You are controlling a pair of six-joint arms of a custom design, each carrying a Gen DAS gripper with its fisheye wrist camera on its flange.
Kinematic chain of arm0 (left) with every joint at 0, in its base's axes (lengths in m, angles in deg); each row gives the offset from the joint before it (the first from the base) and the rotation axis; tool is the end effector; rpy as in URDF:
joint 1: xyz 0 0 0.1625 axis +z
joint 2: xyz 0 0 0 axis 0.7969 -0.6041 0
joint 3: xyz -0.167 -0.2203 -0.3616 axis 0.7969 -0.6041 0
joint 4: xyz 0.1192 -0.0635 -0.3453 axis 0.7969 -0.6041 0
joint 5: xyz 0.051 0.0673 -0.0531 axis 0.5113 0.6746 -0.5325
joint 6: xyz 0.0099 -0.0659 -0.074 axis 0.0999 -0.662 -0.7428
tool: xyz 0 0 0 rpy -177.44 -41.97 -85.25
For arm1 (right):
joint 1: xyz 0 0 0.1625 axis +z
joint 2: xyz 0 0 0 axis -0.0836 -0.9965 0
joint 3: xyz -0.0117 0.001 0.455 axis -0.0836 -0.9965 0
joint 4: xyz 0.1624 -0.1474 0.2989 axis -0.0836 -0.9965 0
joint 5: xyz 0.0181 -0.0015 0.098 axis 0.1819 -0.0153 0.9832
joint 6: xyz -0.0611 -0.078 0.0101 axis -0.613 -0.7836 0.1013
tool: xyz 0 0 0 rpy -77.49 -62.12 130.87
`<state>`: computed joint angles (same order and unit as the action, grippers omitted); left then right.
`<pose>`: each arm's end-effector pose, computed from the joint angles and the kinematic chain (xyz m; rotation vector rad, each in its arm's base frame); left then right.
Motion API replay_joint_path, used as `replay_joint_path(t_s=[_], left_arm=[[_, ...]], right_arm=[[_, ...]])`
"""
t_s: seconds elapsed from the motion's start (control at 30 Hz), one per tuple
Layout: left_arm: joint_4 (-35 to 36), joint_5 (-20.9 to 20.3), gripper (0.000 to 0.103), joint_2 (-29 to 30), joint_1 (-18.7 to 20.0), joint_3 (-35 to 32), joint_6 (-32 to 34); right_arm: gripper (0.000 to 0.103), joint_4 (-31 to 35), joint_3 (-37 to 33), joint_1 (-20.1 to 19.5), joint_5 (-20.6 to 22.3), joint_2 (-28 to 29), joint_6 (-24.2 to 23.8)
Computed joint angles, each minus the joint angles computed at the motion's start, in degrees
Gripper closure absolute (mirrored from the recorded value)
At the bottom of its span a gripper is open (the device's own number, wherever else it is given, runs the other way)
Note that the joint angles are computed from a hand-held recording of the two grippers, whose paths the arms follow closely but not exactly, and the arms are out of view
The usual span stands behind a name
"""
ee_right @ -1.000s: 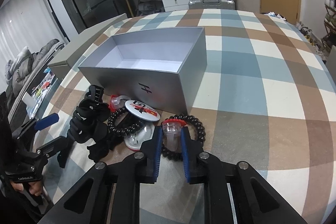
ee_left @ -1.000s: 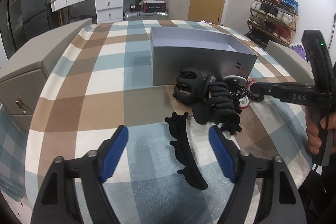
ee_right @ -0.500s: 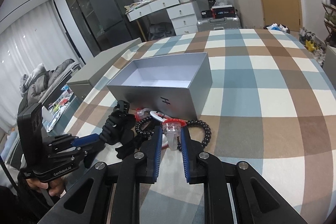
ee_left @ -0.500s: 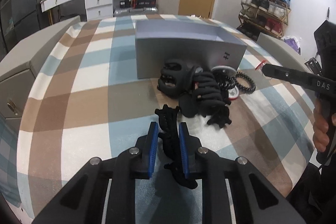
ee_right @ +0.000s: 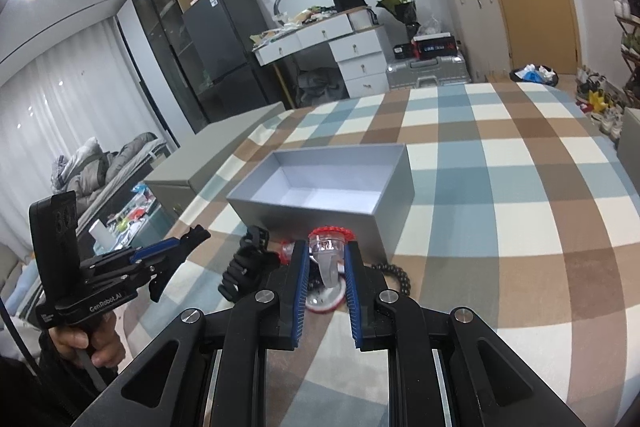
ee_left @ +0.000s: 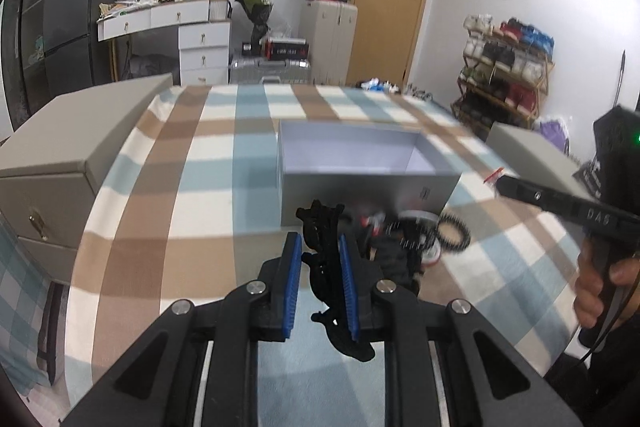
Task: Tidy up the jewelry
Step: 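Lower the jar into the grey box with the right gripper while the left gripper drops the black claw in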
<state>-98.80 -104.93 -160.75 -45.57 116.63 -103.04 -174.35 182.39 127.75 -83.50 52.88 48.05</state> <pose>-0.1494 -0.2262 0.2553 0.8212 2.4306 -0.9514 0.2677 -0.2516 0.1096 0.6617 -2.5716 1.0759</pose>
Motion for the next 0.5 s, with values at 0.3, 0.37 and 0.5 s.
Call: replay_joint_path(t_s=[0.3,0.37,0.5], left_arm=[[-22.39,0.43,0.089,11.84,6.26,0.01,12.34],[-28.1,0.04,0.089,15.52,8.46,-0.29,15.72],[-34.53,-1.18,0.089,20.03,12.17,-1.26,20.24]], right_arm=[[0.086,2.85,-3.1,-0.87,4.38,-1.9,0.0],[0.086,3.64,-3.89,-1.39,5.31,-2.15,0.01],[0.086,6.03,-5.21,-2.68,6.88,-2.88,0.41]])
